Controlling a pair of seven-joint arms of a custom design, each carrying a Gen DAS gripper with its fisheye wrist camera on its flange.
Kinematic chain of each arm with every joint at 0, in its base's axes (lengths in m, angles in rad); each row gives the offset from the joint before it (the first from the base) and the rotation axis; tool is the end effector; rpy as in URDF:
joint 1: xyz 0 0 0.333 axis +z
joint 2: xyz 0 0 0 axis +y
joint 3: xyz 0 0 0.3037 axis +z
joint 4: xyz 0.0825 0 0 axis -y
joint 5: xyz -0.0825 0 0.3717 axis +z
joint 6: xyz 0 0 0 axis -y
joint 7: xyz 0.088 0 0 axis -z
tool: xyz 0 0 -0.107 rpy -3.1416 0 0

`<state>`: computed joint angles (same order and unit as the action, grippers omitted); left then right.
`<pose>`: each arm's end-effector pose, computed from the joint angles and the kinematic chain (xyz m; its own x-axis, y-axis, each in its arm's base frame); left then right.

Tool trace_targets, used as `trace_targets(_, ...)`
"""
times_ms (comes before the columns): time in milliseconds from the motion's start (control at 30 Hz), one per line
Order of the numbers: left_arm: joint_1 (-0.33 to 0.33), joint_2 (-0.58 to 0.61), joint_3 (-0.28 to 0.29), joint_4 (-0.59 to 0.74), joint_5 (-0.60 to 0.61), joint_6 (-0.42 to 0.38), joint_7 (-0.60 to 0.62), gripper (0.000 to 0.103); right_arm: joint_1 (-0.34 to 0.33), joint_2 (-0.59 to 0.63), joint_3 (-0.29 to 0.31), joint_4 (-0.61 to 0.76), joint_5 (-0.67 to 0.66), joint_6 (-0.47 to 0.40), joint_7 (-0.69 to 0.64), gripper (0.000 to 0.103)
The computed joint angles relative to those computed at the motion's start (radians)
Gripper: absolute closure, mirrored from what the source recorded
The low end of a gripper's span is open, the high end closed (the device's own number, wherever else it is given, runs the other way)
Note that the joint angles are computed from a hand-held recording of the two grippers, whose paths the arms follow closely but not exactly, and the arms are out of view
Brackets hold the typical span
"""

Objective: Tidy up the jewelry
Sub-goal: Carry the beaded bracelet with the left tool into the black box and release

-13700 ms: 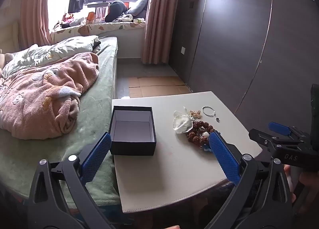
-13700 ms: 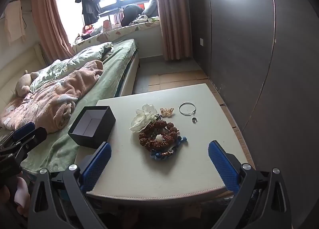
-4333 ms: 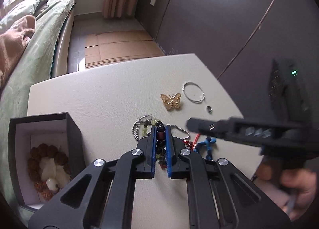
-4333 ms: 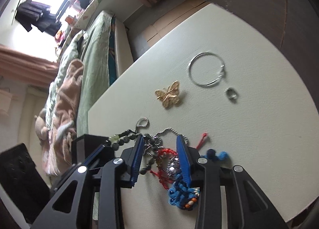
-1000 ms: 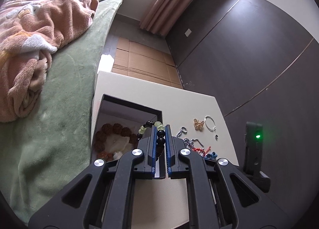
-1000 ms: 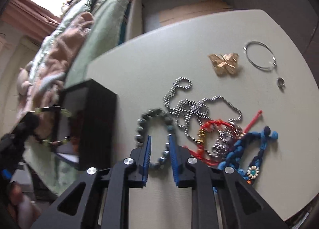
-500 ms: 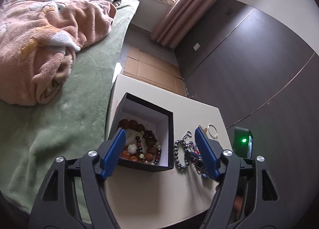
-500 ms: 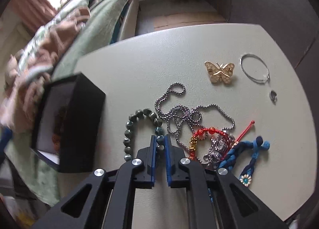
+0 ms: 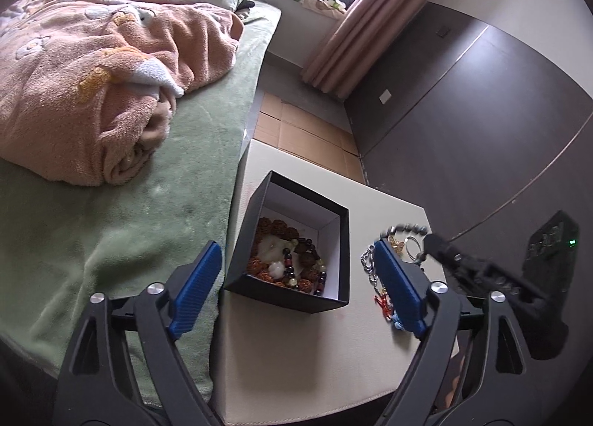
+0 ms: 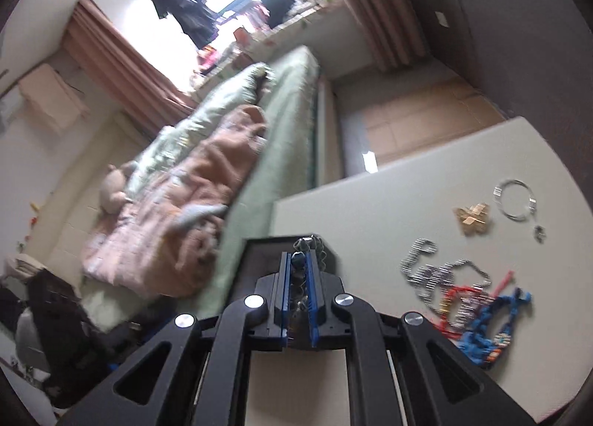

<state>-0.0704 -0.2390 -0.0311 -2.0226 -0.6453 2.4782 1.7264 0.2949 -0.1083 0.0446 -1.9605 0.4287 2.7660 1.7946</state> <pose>0.5223 -0.0528 0.6231 -0.0754 -0.8632 0.4992 -0.7761 -0.2635 -0.5729 0.5398 0.1732 0.6205 0.0383 -0.8387 -0.5433 -0.7077 0.3611 -0.6073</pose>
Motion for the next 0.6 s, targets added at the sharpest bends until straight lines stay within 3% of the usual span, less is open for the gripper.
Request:
trace_targets(100,0.004,-0.008,-0.007,-0.011,0.020,0.029,-0.016,0.008,0.028,0.020,0.004,0.032,0.082,0.023,-0.080,0.095)
trace_targets(200,0.003,-0.012,-0.007,-0.019,0.031,0.059,-0.034,0.005,0.039,0.083,0.011,0.112,0.155,-0.052,-0.158,0.090)
trace_targets(267,0.001,-0.009,-0.004,-0.017,0.034,0.061,-0.042,0.005,0.026,0.102,0.017,0.134,0.165,-0.104,-0.150,0.080)
trace_targets(333,-0.001,-0.006,-0.001,-0.014,0.032,0.058,-0.043,0.005,0.013,0.076,0.019,0.097,0.123,-0.076,-0.103,0.061)
trace_targets(400,-0.004,-0.005,0.000,-0.013,0.029,0.059,-0.044,0.005,0.003,0.039,0.013,0.057,0.128,-0.050,-0.093,0.052)
trace_targets(600,-0.023,-0.006,-0.010,-0.012,0.018,0.065,-0.014,0.005,-0.029,-0.072,-0.013,-0.061,0.063,-0.052,-0.023,0.041)
